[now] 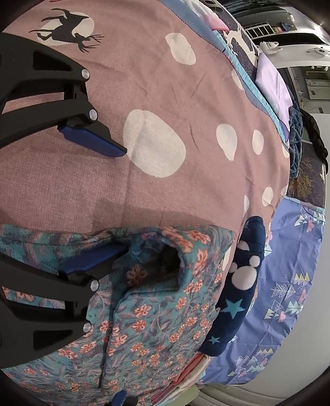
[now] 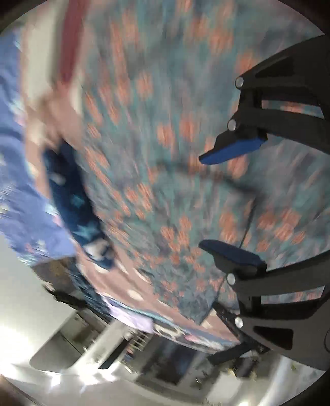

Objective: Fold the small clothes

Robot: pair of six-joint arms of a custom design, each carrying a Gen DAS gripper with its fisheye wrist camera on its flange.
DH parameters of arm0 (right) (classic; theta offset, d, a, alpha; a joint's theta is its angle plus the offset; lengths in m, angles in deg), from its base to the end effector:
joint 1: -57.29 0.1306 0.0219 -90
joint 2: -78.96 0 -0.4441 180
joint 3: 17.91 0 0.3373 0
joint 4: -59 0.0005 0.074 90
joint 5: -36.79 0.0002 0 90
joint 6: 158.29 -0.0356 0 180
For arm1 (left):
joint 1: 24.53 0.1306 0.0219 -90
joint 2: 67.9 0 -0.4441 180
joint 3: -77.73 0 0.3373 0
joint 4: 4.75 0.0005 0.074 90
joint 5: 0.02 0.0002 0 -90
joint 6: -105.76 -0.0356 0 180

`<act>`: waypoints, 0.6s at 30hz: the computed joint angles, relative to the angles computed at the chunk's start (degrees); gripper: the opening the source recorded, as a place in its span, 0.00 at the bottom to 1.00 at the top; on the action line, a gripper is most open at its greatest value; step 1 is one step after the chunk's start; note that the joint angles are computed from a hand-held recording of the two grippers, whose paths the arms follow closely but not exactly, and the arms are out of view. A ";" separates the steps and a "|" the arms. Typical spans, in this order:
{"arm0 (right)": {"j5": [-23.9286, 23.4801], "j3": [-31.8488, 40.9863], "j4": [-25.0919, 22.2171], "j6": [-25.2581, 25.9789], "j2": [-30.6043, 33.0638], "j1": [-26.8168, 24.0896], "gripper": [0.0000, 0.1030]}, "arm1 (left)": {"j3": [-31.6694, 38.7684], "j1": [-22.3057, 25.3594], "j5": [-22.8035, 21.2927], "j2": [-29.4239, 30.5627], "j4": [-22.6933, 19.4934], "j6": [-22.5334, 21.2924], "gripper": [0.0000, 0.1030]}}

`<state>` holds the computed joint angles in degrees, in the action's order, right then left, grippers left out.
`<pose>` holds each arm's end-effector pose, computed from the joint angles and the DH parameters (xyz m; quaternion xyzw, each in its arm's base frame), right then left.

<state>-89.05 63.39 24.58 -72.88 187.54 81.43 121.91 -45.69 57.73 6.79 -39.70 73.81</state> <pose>0.4587 0.2279 0.3063 -0.2308 0.8965 0.3467 0.1513 0.2289 -0.0688 0.2929 -0.3530 0.8718 0.0789 0.3303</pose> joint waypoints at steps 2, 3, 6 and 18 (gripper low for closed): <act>1.21 2.59 -2.51 -0.65 2.22 1.80 0.50 | -0.05 0.14 0.00 -0.12 0.50 -0.50 0.62; 4.55 2.25 -0.32 -1.60 1.78 2.97 0.07 | -0.38 0.17 0.46 -0.58 2.38 -2.21 0.47; 3.47 1.28 1.97 -3.23 -1.05 2.94 0.06 | 0.19 -1.27 -0.58 0.02 3.33 -4.65 0.32; 15.28 -4.81 5.91 -0.43 -6.93 -7.56 0.45 | 0.87 -2.94 -1.74 -0.11 1.64 -4.32 0.39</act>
